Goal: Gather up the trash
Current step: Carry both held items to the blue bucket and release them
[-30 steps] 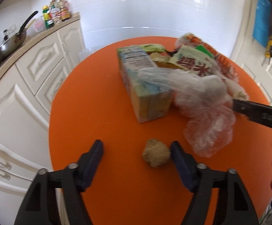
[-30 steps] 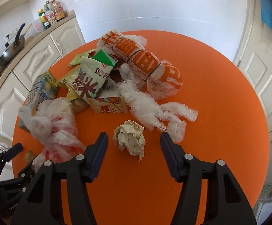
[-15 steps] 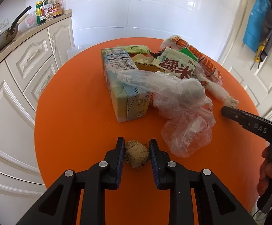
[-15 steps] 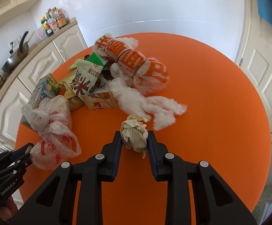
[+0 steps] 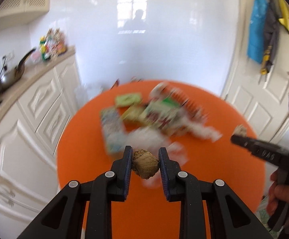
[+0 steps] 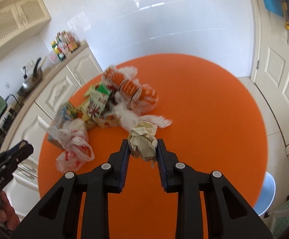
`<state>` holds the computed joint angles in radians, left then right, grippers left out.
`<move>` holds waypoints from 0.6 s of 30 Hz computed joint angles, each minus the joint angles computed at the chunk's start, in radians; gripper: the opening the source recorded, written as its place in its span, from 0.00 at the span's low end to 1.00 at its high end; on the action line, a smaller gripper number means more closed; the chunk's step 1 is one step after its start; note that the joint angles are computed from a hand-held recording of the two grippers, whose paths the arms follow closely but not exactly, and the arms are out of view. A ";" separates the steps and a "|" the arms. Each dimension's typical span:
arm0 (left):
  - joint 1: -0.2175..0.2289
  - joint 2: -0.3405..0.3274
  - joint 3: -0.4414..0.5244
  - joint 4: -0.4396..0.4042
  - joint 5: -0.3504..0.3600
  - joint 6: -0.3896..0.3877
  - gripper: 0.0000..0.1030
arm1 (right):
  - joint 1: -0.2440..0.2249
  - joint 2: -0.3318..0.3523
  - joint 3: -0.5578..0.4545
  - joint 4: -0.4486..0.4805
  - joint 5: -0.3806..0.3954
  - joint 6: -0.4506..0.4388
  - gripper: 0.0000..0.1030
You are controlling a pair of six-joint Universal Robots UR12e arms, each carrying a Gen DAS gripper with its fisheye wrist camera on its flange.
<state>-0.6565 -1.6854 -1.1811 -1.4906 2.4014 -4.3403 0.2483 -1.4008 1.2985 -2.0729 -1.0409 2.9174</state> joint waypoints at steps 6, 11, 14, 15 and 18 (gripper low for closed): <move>-0.003 -0.087 0.102 0.223 -0.024 0.233 0.22 | -0.066 -0.018 0.005 -0.052 0.044 0.049 0.26; 0.002 -0.213 0.258 0.381 -0.154 0.440 0.22 | -0.151 -0.040 0.025 -0.127 0.018 0.121 0.26; 0.004 -0.323 0.404 0.415 -0.283 0.541 0.22 | -0.212 -0.056 0.046 -0.170 -0.032 0.167 0.26; 0.002 -0.356 0.448 0.417 -0.322 0.565 0.22 | -0.232 -0.061 0.054 -0.180 -0.055 0.179 0.26; -0.002 -0.470 0.607 0.362 -0.450 0.614 0.22 | -0.287 -0.071 0.078 -0.177 -0.132 0.202 0.26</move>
